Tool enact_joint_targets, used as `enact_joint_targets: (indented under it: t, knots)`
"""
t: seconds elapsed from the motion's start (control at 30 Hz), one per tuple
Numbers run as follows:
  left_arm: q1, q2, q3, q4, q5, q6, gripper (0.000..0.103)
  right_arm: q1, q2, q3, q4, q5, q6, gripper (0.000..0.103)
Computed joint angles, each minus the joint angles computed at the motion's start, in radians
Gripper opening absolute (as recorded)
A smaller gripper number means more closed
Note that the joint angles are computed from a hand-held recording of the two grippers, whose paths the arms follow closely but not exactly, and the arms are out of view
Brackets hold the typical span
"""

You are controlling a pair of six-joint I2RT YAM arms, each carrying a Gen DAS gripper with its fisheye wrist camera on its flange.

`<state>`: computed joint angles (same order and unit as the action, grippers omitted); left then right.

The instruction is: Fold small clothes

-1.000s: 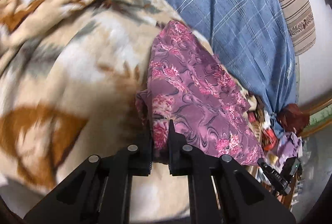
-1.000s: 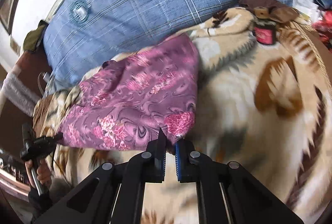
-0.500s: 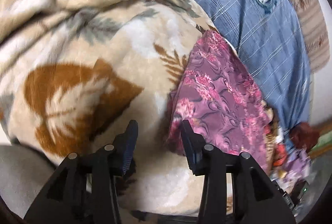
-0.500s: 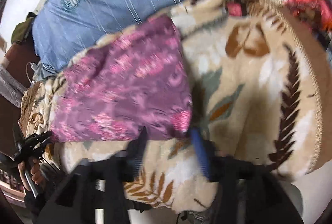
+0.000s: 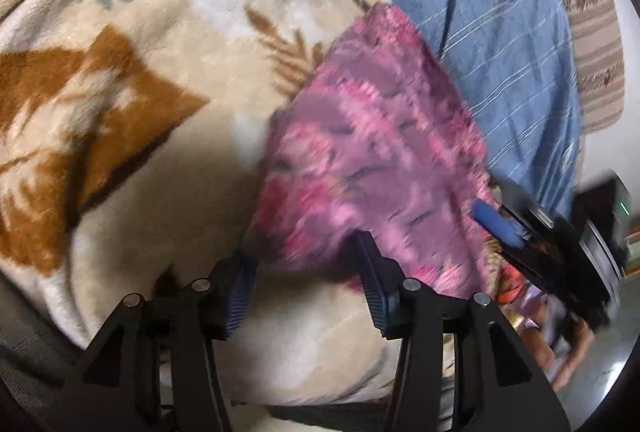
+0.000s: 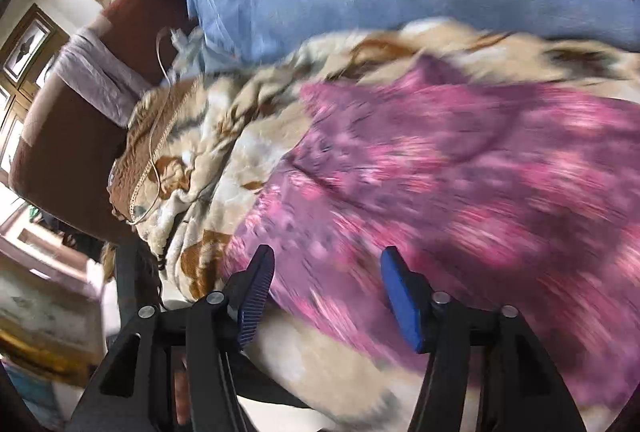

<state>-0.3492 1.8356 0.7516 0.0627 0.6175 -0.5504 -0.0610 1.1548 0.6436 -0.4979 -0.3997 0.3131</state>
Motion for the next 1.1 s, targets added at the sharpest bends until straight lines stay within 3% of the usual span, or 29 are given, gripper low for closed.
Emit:
enact_joint_targets:
  t: [0.07,0.13,0.23,0.4,0.73,0.83,0.93,1.0,1.1]
  knots:
    - [-0.011,0.024,0.019,0.011,-0.007,-0.061,0.046,0.031,0.182,0.089,0.064,-0.02,0.046,0.057]
    - [-0.016,0.042,0.016,0.045,0.007,-0.053,0.007,0.041,0.297,0.156,0.099,-0.07,0.09,0.058]
    - [-0.01,0.0,-0.03,0.099,0.008,-0.042,0.007,0.072,0.454,0.308,0.054,-0.107,0.101,0.063]
    - [-0.091,-0.191,-0.139,0.181,-0.11,0.027,0.007,0.17,0.661,0.593,-0.168,-0.047,0.01,0.081]
    - [-0.332,-0.363,-0.208,0.174,-0.489,0.193,0.006,0.25,0.952,0.911,-0.489,0.037,-0.123,0.083]
    - [-0.354,-0.379,-0.209,0.172,-0.52,0.224,0.004,0.28,1.015,1.019,-0.599,0.105,-0.167,0.082]
    - [-0.363,-0.387,-0.219,0.18,-0.53,0.228,0.004,0.329,1.062,1.089,-0.657,0.214,-0.194,0.061]
    - [-0.359,-0.398,-0.227,0.182,-0.519,0.226,0.004,0.349,1.042,1.072,-0.657,0.294,-0.197,0.03]
    - [-0.37,-0.432,-0.25,0.205,-0.515,0.226,0.004,0.319,0.949,0.967,-0.606,0.282,-0.19,0.013]
